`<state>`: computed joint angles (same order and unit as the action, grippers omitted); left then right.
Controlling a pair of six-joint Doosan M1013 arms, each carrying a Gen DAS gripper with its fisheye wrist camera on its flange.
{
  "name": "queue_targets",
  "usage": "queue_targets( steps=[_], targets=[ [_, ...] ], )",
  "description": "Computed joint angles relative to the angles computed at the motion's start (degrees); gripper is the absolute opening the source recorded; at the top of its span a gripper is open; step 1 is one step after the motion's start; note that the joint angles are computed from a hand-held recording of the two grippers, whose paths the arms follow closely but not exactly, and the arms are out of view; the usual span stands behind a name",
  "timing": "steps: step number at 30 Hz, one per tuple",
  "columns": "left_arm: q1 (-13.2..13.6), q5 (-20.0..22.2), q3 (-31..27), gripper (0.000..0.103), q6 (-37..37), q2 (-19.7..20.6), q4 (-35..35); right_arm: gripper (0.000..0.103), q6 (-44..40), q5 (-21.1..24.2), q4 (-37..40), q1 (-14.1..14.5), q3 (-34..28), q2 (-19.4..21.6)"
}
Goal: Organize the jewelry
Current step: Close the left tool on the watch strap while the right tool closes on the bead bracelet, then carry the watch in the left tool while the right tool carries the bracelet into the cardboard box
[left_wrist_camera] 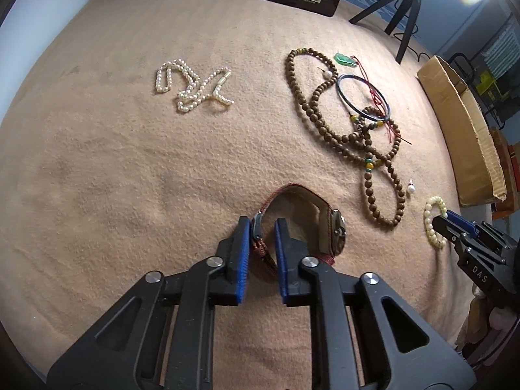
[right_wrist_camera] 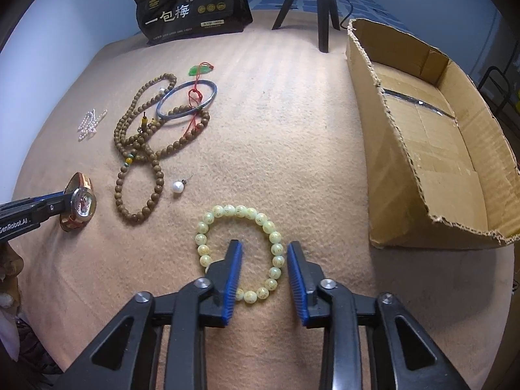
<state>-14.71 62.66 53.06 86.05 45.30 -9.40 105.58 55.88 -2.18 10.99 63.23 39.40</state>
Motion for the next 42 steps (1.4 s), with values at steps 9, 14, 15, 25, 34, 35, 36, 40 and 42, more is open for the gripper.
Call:
queue_targets(
  steps=[9,14,15,25,34,35,36,40,42],
  targets=[
    [-0.38,-1.32,0.66,0.009,-0.21,-0.40,1.28,0.005,-1.30,-0.46,-0.11,0.13,0.23,-0.32],
    [-0.40,-2.16,0.90,0.008,-0.20,-0.77,0.84,0.005,-1.34,-1.57,0.11,0.05,0.55,-0.79],
    [-0.43,-2.42,1.02,0.008,-0.10,-0.90,0.75,0.005,-1.33,-1.90,0.09,0.06,0.72,-0.97],
    [-0.63,-4.82,2.23,0.008,1.53,-2.50,-0.70,0.005,-1.30,-6.29,0.05,0.22,1.68,-2.97],
    [-1.19,-7.53,3.03,0.008,3.89,-4.05,-3.12,0.005,-1.29,-9.58,-0.25,0.22,2.15,-4.67],
    [-1.32,-7.84,3.04,0.008,4.29,-4.18,-3.30,0.005,-1.17,-9.86,-0.22,0.15,2.16,-4.75],
    [-1.38,-8.26,3.13,0.008,4.84,-4.36,-3.75,0.005,-1.01,-10.17,-0.12,0.06,2.21,-4.90],
    [-1.77,-8.88,2.46,0.008,5.39,-4.52,-4.98,0.005,0.00,-11.38,-1.05,-0.15,2.22,-5.33],
    [-1.98,-8.83,1.67,0.008,5.38,-4.32,-5.43,0.005,0.70,-12.03,-1.71,-0.29,2.26,-5.63]
  ],
)
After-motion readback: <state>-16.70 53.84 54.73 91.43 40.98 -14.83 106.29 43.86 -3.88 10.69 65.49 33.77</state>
